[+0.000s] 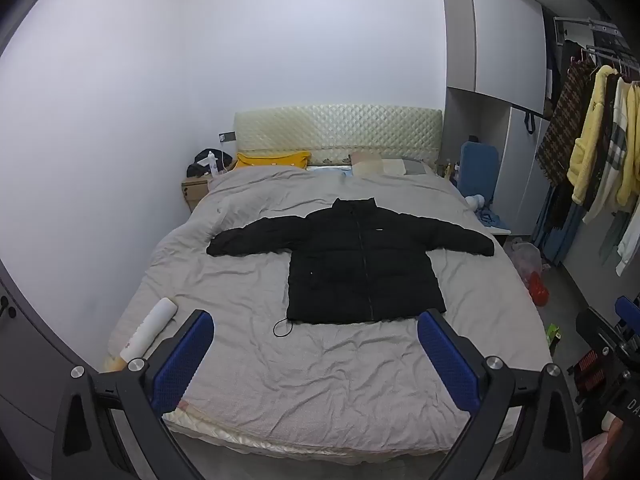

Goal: Fold large clothes
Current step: 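Move both tools toward the black puffer jacket on the bed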

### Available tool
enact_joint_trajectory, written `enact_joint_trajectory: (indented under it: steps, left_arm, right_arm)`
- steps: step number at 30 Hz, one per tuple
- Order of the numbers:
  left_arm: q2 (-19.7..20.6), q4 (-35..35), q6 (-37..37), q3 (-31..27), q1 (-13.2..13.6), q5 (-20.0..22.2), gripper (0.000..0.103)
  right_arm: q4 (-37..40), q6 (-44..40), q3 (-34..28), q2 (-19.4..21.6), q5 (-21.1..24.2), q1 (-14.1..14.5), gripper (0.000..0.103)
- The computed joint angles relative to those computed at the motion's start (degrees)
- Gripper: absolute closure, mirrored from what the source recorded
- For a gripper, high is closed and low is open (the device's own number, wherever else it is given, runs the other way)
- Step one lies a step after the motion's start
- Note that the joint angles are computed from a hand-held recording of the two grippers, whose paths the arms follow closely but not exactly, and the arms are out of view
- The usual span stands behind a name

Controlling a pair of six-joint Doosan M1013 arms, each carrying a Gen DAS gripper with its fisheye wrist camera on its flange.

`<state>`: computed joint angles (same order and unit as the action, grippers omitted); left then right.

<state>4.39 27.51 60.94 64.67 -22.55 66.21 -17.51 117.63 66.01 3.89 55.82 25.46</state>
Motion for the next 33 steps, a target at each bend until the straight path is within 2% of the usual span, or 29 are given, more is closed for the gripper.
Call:
enact_joint_trajectory:
  steps: [15, 25, 33]
  left_arm:
    - [0.4, -1.4, 0.7, 0.3, 0.5, -0.6, 0.0]
    - [1.8, -4.7, 3.0, -1.6, 1.4, 0.8, 0.0]
    - [1.4, -3.4, 2.6, -0.5, 1.2, 0.1, 0.0]
  right_arm:
    - [0.3, -0.3, -0.3, 0.3, 0.4, -0.2, 0.0]
    - [0.5, -0.6, -0.5, 0.6, 0.9, -0.1, 0.0]
    - [0.5, -0.6, 1.2, -0.1, -0.7, -0.3, 0.0]
